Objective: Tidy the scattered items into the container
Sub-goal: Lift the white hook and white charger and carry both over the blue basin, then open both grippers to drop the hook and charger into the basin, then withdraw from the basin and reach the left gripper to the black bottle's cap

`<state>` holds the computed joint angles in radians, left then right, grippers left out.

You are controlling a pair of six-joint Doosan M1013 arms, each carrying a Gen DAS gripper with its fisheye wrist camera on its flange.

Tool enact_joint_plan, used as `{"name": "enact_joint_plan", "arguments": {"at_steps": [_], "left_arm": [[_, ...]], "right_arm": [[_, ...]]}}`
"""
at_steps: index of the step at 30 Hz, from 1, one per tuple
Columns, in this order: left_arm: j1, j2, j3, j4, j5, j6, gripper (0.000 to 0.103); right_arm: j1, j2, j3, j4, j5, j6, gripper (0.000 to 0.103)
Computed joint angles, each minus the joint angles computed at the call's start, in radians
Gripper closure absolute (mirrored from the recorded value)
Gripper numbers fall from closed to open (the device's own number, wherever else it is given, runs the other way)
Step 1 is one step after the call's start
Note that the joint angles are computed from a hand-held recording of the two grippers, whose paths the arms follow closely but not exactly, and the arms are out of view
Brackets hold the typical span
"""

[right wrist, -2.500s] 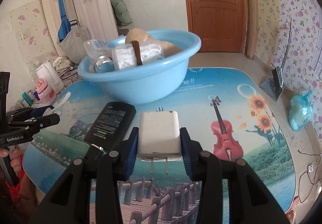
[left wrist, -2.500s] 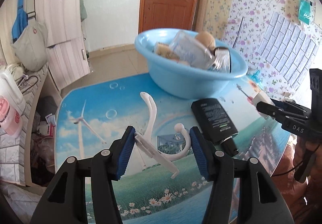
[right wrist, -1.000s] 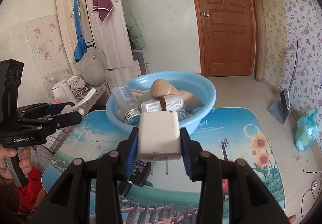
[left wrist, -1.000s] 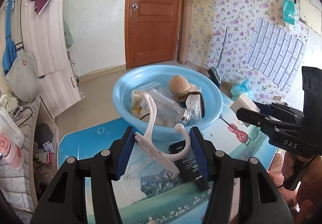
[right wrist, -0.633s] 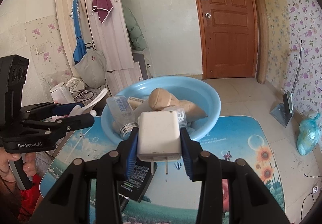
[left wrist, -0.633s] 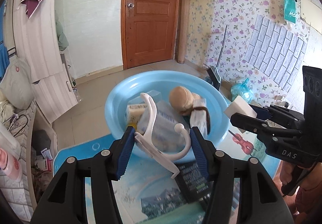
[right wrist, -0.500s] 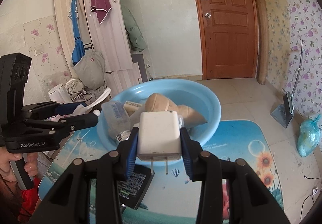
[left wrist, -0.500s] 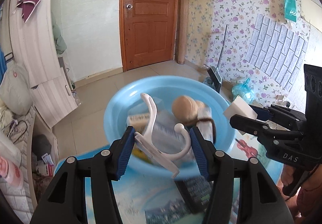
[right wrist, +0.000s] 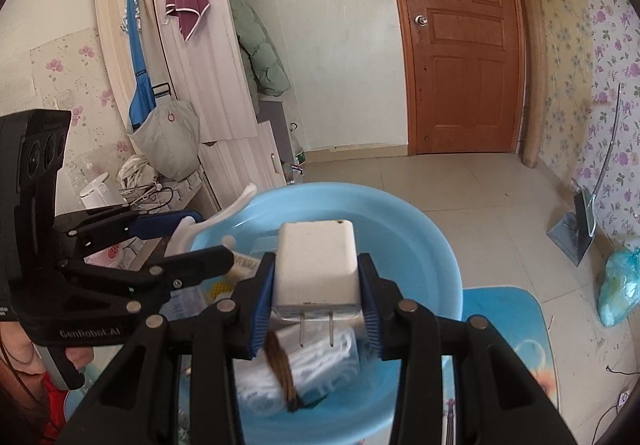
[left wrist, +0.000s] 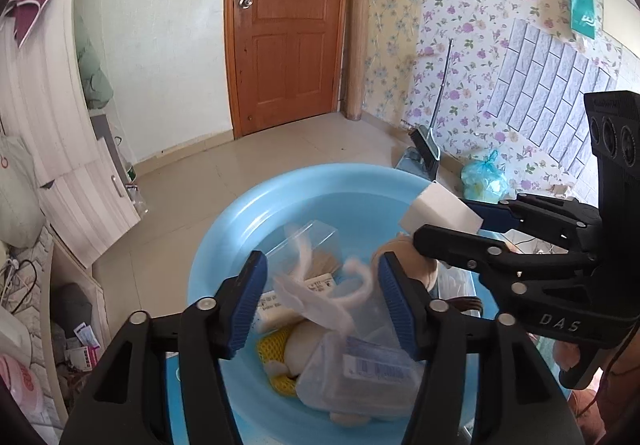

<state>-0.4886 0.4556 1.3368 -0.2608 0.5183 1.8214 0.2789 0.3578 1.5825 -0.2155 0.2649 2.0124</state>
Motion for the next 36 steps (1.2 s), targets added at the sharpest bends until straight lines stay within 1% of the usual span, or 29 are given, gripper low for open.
{"name": "enact_joint_plan", "arguments": {"at_steps": [1,3,6,9,10,11,13,14,16,20,25,31,36], "left_arm": [[0.002,0.000,0.002,-0.007,0.000,0.006,0.029],[0.004,-0.004,0.013,-0.024,-0.005,0.027,0.026],[0.007,-0.015,0.033,-0.022,-0.016,0.031,0.024],[0.010,-0.029,0.057,-0.044,-0.021,0.039,0.020],[0.011,-0.033,0.066,-0.044,-0.022,0.037,0.019],[0.010,-0.040,0.078,-0.036,-0.027,0.029,0.019],[0.008,-0.053,0.098,-0.024,-0.038,0.018,0.019],[0.006,-0.061,0.111,-0.021,-0.046,0.015,0.019],[0.003,-0.076,0.132,-0.021,-0.059,0.013,0.018],[-0.001,-0.105,0.177,-0.025,-0.079,0.006,0.016],[-0.008,-0.138,0.221,-0.013,-0.103,-0.014,0.015],[-0.007,-0.173,0.277,-0.025,-0.124,-0.023,0.015],[-0.009,-0.190,0.308,-0.022,-0.123,-0.043,0.014]], "right_arm": [[0.001,0.010,-0.013,-0.001,0.017,-0.003,0.065],[0.003,0.017,-0.021,-0.007,0.023,0.002,0.065],[0.009,0.022,-0.027,-0.009,0.034,-0.001,0.065],[0.015,0.018,-0.023,-0.063,0.040,0.062,0.064],[0.018,0.018,-0.024,-0.091,0.049,0.096,0.062],[0.020,0.016,-0.023,-0.115,0.057,0.124,0.057],[0.026,0.011,-0.017,-0.154,0.067,0.165,0.051],[0.029,0.007,-0.012,-0.175,0.066,0.185,0.050],[0.036,-0.002,0.000,-0.215,0.067,0.220,0.050],[0.045,-0.017,0.019,-0.251,0.071,0.257,0.050],[0.057,-0.042,0.050,-0.339,0.069,0.357,0.050],[0.073,-0.066,0.084,-0.395,0.061,0.422,0.050],[0.082,-0.086,0.116,-0.419,0.052,0.451,0.050]]}}
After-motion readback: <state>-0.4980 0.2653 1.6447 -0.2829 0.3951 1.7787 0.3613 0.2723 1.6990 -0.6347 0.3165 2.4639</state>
